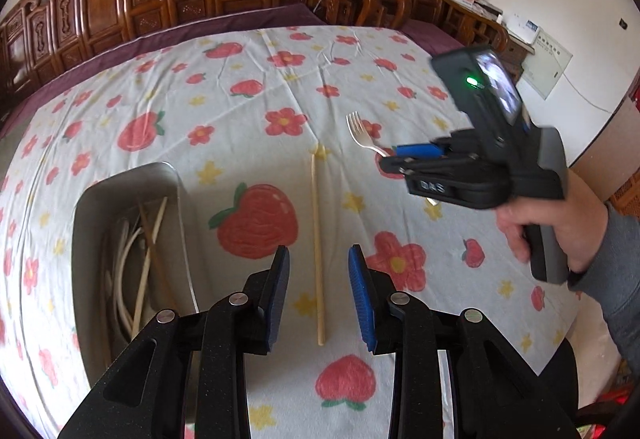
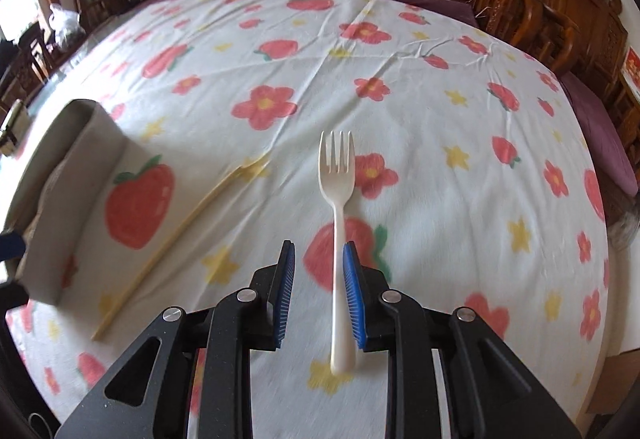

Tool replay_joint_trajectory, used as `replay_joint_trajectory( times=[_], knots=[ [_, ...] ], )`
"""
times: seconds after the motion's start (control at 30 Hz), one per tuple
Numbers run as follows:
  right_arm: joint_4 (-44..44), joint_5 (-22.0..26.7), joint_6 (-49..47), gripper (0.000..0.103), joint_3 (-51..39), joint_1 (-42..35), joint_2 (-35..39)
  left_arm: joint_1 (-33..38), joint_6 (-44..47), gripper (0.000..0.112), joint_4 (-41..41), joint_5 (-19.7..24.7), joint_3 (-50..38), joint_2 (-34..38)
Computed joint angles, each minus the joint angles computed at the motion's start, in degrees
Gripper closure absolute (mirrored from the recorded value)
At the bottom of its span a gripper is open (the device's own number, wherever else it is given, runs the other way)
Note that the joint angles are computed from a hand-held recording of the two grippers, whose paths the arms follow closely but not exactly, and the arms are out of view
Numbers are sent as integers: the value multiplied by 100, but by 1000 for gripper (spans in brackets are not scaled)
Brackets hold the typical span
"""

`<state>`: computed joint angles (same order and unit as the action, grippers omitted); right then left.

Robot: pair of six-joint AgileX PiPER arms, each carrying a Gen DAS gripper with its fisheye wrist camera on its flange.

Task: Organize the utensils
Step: 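Grasp the pale bamboo chopstick with the left tool while the right tool grasps the wooden fork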

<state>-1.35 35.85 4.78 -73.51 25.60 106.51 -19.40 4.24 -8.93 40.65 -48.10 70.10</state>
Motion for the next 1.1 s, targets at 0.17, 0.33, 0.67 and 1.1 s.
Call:
replay_joint_trajectory(
  times=[0.17, 0.33, 0.67, 1.1],
  knots=[
    [140, 89, -147, 77, -253, -138, 292, -76, -56, 83, 15, -102, -62, 274],
    [234, 70, -277, 95, -8, -177, 125, -171, -110, 76, 34, -224, -115, 550],
    [839, -544, -242, 95, 1926, -414, -1384, -468, -701, 76, 578, -196, -411, 1256],
    [503, -480, 73, 95, 2719, -331, -2600, -549, -1103, 76, 997, -92, -838, 1968]
  ],
)
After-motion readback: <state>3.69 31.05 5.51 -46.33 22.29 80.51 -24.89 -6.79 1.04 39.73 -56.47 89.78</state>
